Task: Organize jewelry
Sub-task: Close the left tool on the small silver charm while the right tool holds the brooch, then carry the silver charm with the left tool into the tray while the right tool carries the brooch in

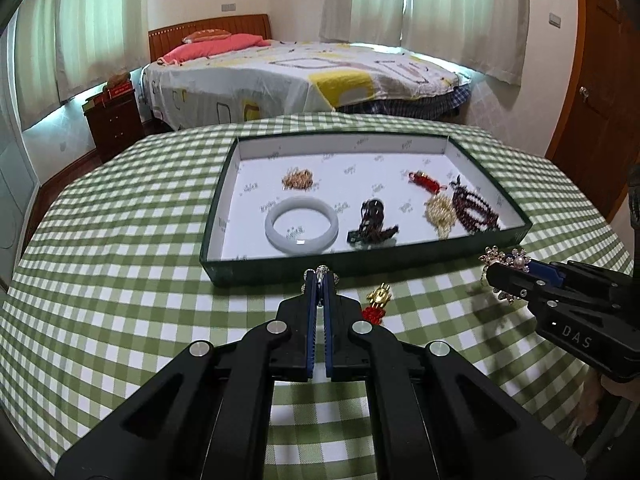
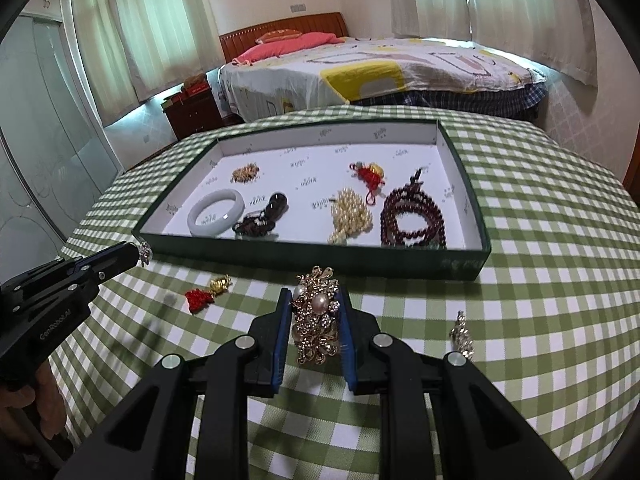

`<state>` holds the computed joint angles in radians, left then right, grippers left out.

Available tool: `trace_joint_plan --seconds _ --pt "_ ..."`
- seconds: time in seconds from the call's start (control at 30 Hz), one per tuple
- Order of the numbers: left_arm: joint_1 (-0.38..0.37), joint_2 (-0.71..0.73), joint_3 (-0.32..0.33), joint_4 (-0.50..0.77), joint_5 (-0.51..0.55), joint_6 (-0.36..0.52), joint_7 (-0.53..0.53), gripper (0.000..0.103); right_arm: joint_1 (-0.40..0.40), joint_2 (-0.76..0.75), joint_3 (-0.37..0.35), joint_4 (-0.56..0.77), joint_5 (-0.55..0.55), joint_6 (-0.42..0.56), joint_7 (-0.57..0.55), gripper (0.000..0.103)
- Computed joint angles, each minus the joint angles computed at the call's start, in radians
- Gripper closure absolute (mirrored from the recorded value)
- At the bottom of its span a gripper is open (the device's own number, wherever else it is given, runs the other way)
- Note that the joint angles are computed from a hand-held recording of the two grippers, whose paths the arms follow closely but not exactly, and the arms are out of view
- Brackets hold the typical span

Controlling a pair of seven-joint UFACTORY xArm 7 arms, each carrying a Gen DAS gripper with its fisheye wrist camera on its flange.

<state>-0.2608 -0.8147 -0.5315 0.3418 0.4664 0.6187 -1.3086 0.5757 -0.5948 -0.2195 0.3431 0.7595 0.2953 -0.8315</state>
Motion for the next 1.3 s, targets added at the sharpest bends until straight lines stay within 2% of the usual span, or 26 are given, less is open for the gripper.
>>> trace_joint_plan --seconds 0.23,0.4,0.67,0.87,1.03,1.2,1.3 --pt "0.044 0.007 0.004 0.033 0.034 -0.046 0.013 0.099 0.013 -0.007 -0.006 0.041 0.006 -0.015 -0.007 0.080" --pt "0.128 0.045 -0.006 0.076 0.079 -0.123 0.020 0.099 0.058 0.027 -0.027 0.102 0.039 -0.040 -0.037 0.080" --pt "0.316 0.135 -0.043 0.163 0.183 -0.249 0.016 0.099 0.170 0.154 -0.070 0.259 0.193 -0.112 -0.178 0.080" --pt "0.488 0.221 -0.110 0.231 0.279 -0.315 -0.047 0.099 0.198 0.288 -0.075 0.386 0.368 -0.127 -0.327 0.080" --pt "0.564 0.354 -0.142 0.266 0.370 -0.341 -0.122 0.099 0.153 0.438 -0.045 0.460 0.426 -0.091 -0.350 0.080" --pt "0.578 0.506 -0.137 0.308 0.475 -0.323 -0.198 0.099 0.087 0.532 0.012 0.481 0.396 -0.065 -0.311 0.080" --pt "0.562 0.579 -0.117 0.337 0.515 -0.299 -0.212 0.099 0.049 0.565 0.049 0.489 0.357 -0.059 -0.272 0.080"
